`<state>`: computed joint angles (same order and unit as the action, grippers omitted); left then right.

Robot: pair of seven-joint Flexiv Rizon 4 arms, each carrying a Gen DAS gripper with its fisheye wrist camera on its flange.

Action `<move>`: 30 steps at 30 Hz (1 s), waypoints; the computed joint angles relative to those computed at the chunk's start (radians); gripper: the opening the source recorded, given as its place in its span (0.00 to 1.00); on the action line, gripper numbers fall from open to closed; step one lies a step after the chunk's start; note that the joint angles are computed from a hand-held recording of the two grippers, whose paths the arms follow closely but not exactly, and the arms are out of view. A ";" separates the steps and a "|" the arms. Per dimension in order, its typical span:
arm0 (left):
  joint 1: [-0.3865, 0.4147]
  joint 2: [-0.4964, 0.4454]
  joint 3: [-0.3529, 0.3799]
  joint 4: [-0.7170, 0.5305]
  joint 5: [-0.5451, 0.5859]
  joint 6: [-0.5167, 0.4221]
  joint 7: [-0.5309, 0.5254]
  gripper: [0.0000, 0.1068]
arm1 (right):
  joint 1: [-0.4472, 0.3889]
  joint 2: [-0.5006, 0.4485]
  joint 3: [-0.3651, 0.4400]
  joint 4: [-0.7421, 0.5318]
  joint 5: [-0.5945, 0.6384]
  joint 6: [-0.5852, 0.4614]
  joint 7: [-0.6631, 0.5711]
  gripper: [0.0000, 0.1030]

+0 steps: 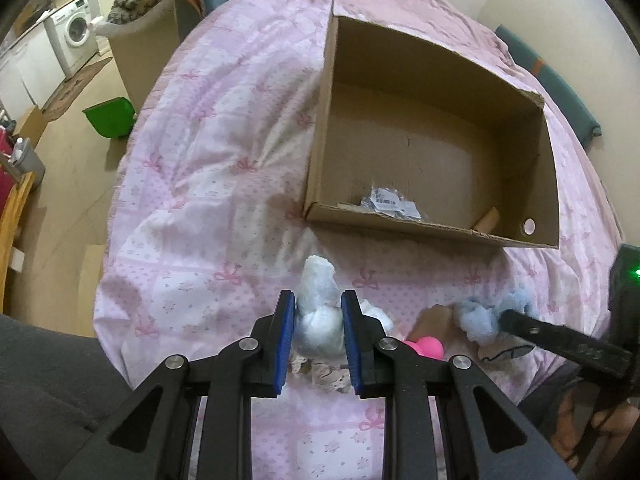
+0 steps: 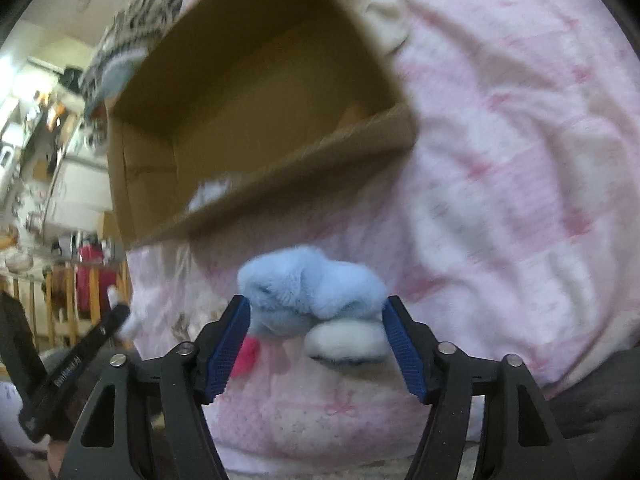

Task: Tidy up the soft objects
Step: 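Grasp the blue fluffy sock bundle with the right tool, then carry the white sock and blue sock bundle over the box with both tools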

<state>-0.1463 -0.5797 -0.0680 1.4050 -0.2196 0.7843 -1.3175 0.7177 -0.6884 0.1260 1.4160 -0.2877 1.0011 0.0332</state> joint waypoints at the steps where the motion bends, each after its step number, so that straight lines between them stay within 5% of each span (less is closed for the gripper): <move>1: -0.002 -0.003 0.000 -0.004 0.002 -0.006 0.001 0.20 | -0.007 -0.017 0.013 -0.029 0.010 -0.030 -0.016 0.72; 6: -0.007 -0.008 0.001 -0.008 0.011 -0.006 0.004 0.20 | -0.011 -0.060 0.010 -0.066 0.043 -0.036 -0.009 0.68; 7: -0.007 -0.010 0.003 -0.010 0.012 -0.005 0.001 0.20 | -0.013 -0.064 0.014 -0.075 0.043 -0.055 -0.022 0.53; 10: -0.004 -0.015 0.005 -0.017 0.008 -0.012 -0.013 0.20 | -0.012 -0.062 0.018 -0.077 0.046 -0.058 -0.046 0.38; 17: 0.008 -0.002 -0.006 0.002 -0.013 0.014 -0.009 0.20 | 0.027 0.012 -0.033 0.017 -0.018 0.020 -0.010 0.34; 21: 0.025 0.022 -0.028 0.044 -0.057 0.074 0.020 0.20 | 0.139 0.111 -0.220 0.160 -0.271 0.202 0.172 0.34; 24: 0.034 0.037 -0.045 0.068 -0.094 0.114 0.046 0.20 | 0.209 0.152 -0.337 0.189 -0.505 0.240 0.280 0.34; 30: 0.072 0.089 -0.116 0.161 -0.227 0.259 0.161 0.20 | 0.186 0.156 -0.265 0.135 -0.591 0.101 0.235 0.34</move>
